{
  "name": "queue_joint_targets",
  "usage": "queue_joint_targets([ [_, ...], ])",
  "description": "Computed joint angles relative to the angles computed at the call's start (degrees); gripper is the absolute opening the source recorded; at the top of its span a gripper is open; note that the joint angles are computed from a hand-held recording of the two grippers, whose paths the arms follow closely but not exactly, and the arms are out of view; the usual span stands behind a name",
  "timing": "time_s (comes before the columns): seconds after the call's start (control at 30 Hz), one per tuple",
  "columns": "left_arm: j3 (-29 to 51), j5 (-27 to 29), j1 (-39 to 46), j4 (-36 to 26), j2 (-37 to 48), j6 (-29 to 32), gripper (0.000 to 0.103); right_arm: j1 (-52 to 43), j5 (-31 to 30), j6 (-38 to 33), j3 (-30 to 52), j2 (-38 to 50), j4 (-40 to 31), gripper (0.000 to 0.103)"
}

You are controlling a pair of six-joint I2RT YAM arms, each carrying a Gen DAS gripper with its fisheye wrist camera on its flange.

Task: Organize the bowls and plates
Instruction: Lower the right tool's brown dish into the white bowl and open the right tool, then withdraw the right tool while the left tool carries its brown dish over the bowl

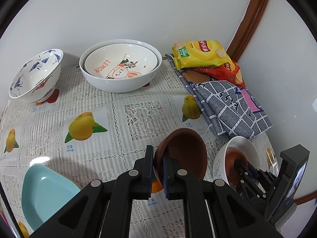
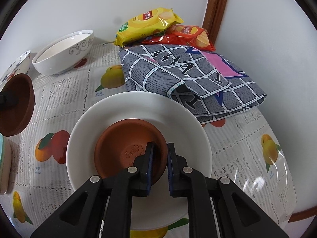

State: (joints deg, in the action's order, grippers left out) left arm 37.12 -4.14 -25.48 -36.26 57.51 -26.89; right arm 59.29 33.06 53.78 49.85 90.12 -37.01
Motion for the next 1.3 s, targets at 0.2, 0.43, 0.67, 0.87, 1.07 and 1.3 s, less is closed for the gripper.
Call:
queue_joint_targets([
  [0.2,0.1,0.3,-0.2,-0.3,-0.6,0.0,0.009,-0.1,-0.2,-0.7,0.0,0.0,0.3,0.016],
  [0.43,0.2,0.6,0.5,-0.6,-1.1,0.0,0.009,1.4,3.6,1.2,0.2,-2.4,-2.2,0.037],
  [0.67,0.5,0.2,0.7,-1.2,-2.1,0.0,0.009,1.7,4.4,3.0,-2.8,-10.6,-2.6,0.044],
  [0.87,0.6,-0.7,0.1,-1.4,-2.4,-0.4,0.009,1.6,4.4,4.1,-4.1,-17.2,-5.6,0.054],
  [1.07,1.0,-1.6,-2.2,-1.3,-1.3,-2.1,0.009,1.4,7.0,6.9,-4.3,-21.4,-12.1,0.056],
  [1.3,3.5,-6.8,-11.2,-2.3,0.4,-7.3,0.009,-1.2,6.3,8.4,-6.5,-27.1,-15.5,0.057],
])
